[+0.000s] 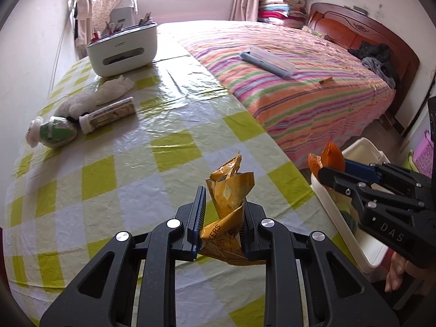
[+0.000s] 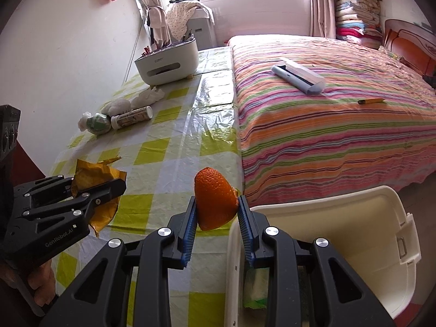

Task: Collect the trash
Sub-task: 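Carry the wrapper and the orange in both tools over the cream bin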

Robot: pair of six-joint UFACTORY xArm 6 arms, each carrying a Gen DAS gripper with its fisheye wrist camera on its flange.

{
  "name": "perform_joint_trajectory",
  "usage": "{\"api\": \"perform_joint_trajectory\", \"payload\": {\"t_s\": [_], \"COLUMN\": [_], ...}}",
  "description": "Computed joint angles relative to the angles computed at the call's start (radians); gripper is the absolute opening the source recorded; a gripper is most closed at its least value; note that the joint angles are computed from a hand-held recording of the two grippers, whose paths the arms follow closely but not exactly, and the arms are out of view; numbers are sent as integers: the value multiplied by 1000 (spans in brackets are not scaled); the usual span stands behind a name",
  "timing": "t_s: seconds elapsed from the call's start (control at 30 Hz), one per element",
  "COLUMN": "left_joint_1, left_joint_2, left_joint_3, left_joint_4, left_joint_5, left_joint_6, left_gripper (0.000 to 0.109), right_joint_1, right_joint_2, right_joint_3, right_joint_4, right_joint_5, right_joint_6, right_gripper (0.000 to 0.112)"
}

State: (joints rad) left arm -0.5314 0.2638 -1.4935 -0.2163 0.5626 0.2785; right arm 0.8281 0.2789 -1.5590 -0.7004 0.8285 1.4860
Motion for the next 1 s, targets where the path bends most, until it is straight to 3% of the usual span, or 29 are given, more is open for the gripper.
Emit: {"api": "perform_joint_trajectory", "payload": {"t_s": [0.33,1.0], "left_joint_1": [-31,-69], "left_joint_2": [-20,-31], "left_joint_3": [29,15], "left_joint_4": [-44,-169], "left_joint_5": [6,100], "left_joint_6": [57,152], "left_gripper": [21,21], "right_joint_1": [14,41], "right_joint_2": [-95,-222], "right_joint_3": [123,280], "right_joint_4": [-49,-105], "right_joint_5": [7,42], "right_joint_6": [116,283], "right_gripper": [29,29]}}
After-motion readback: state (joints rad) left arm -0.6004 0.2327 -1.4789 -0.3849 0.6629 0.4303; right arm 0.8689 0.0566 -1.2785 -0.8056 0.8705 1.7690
